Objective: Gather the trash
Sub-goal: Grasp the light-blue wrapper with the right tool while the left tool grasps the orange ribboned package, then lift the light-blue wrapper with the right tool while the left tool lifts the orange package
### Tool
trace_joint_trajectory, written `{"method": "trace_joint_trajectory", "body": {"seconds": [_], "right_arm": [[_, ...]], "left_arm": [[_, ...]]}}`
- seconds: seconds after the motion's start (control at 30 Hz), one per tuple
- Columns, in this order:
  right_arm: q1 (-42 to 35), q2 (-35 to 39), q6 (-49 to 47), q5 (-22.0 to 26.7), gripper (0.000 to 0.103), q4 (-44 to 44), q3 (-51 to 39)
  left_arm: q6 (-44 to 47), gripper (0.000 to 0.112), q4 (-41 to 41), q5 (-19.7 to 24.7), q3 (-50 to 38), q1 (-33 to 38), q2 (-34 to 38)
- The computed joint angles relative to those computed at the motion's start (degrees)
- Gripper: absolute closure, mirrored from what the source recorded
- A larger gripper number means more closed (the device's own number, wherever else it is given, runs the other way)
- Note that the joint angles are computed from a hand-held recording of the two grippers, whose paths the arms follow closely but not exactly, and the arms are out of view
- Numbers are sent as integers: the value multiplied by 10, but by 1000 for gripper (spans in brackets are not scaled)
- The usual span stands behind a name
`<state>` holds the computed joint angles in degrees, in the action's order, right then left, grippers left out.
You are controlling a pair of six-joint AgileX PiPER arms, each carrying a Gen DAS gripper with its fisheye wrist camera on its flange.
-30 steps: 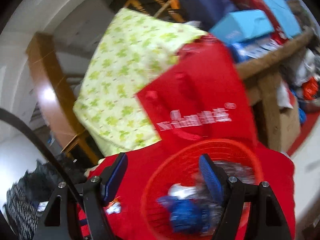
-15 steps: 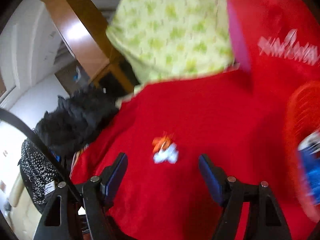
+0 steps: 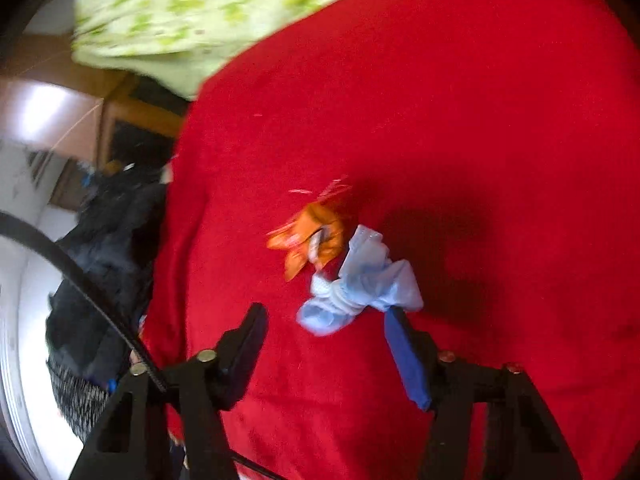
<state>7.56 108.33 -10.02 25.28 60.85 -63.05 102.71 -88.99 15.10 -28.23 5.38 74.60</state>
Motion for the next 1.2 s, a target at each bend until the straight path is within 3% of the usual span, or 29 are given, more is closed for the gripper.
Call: {"method": "trace_joint_trajectory", "body": {"seconds": [0.07, 0.13, 0.3, 0.43, 0.53, 0.73, 0.87, 1.1, 1.2], "right_arm": [[15, 20, 99, -16, 54, -97, -28], [25, 22, 138, -33, 61, -145, -33], [7, -10, 26, -56, 73, -98, 14], [-37, -87, -108, -64, 73, -32, 89], [-89, -143, -234, -36, 73, 48, 144], [-166, -230, -356, 12, 73, 101, 231], [-200, -260, -431, 39, 73, 152, 273], [-150, -292, -474, -2, 73, 197, 297], [-125, -346, -436, -26, 73, 156, 311]], "left_arm": [[51, 38, -43, -8, -18, -5, 23], [90, 38, -75, -10, -44, -17, 52], [52, 38, -35, 13, -135, -48, 142], [-81, 38, 83, 22, -244, -93, 225], [-192, 38, 184, 71, -338, -119, 293], [-407, 37, 391, 199, -561, -159, 450], [-513, 37, 479, 214, -620, -173, 495], [-619, 43, 545, 141, -547, -212, 454], [-697, 44, 590, 103, -495, -229, 409]]}}
